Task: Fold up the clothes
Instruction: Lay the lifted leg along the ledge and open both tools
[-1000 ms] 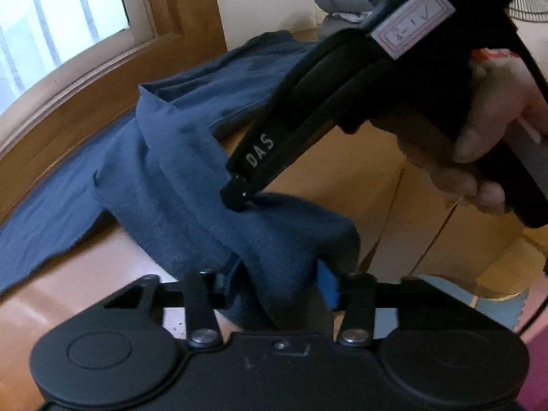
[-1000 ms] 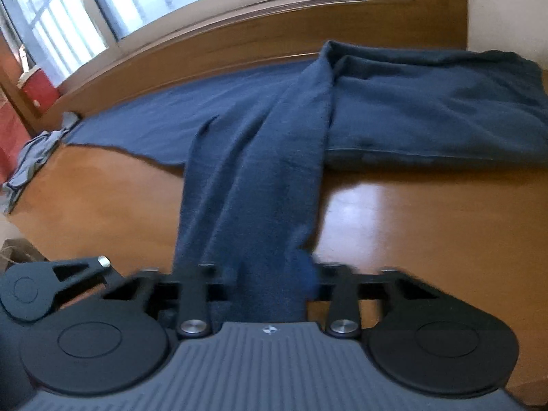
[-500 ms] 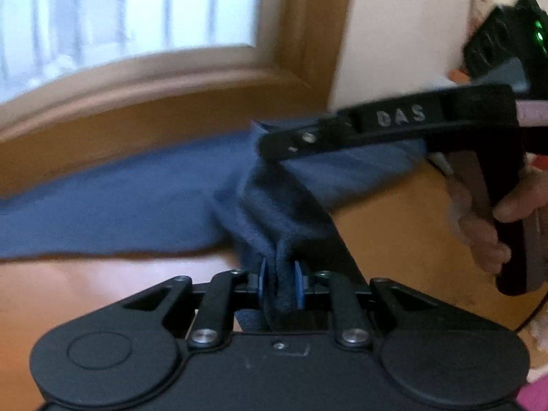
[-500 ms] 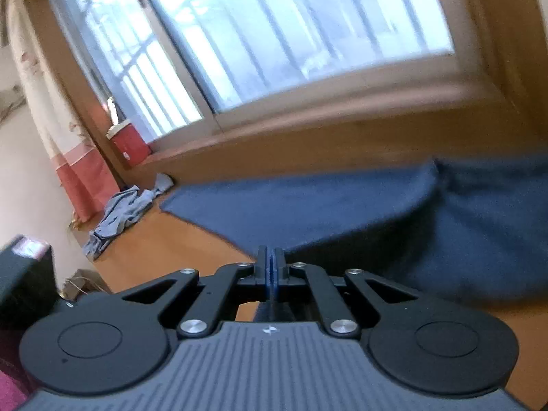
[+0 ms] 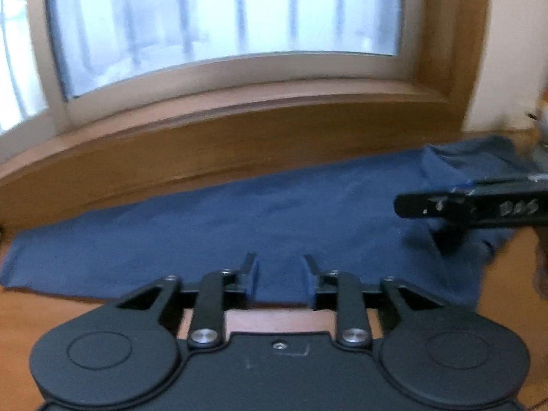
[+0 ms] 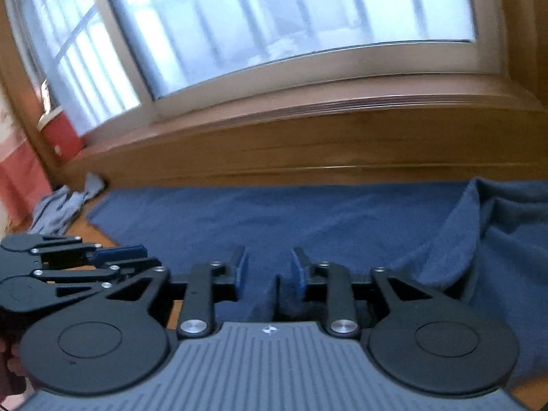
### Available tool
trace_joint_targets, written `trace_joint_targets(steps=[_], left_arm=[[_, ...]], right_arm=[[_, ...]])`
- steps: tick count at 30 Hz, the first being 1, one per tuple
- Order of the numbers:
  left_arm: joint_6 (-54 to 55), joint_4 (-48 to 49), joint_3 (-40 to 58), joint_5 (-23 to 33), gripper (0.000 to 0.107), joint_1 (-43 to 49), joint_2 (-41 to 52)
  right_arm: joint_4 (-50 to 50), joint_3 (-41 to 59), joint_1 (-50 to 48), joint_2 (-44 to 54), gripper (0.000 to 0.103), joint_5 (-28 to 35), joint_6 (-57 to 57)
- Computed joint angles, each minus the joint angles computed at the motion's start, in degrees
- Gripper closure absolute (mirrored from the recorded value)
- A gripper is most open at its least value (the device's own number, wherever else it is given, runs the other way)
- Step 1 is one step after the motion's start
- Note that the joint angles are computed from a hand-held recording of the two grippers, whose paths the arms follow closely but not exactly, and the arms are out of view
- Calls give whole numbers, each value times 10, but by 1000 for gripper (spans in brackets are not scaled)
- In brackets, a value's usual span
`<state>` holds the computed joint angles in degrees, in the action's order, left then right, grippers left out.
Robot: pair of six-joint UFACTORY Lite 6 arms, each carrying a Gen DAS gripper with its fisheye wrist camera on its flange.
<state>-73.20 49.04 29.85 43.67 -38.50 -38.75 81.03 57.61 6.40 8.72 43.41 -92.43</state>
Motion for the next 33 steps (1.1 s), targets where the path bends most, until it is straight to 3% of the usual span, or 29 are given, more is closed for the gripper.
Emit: trace_joint_targets(steps=[1,2,5,8,11,15,18,19,21,23,24,25,26,27,31,33], left_arm=[[31,-25,-10,-12,75,-3,-19],[52,-47,-21,-22,73,-9,-34],[122,-134,-56,-31,68,-52,-89],[111,-167,-76,3,67,-144,-107],[98,-198,-98,-11,65,-204,-110],[100,-235,-108,-65,64,-214,-74],[43,-183,-88,-81,63,-241,-12],[-7,-145,-85,-73,65,-266,0],[-82,-98,-78,-38,81,-312,13],[-91,-101,-81,-34,91,-310,1],[-93,-104,-83,-32,92,-307,-5],[-94,-107,-84,-31,94,-305,-12],[-105,-100,-81,-16,95,-314,-14],[-116,-94,-78,8,96,-328,-24],[-101,-87,-78,128,96,-357,-131],[-47,-90,-79,173,95,-327,-190]], right_arm=[[8,-28,-9,-29,28,0,-2],[15,-56,-21,-58,27,0,-6],[-37,-130,-62,-153,27,5,21],[-123,-208,-107,-259,27,10,75],[-189,-272,-159,-328,27,45,105],[-206,-325,-174,-352,27,52,108],[-190,-335,-162,-330,28,47,83],[-186,-334,-154,-319,31,38,80],[-182,-331,-150,-305,40,38,77],[-177,-333,-146,-293,67,42,72],[-175,-334,-145,-287,87,46,66],[-169,-335,-146,-279,94,53,55],[-163,-334,-145,-271,95,61,46],[-156,-332,-143,-264,102,70,39],[-131,-315,-123,-284,102,139,70],[-102,-311,-83,-313,102,144,76]])
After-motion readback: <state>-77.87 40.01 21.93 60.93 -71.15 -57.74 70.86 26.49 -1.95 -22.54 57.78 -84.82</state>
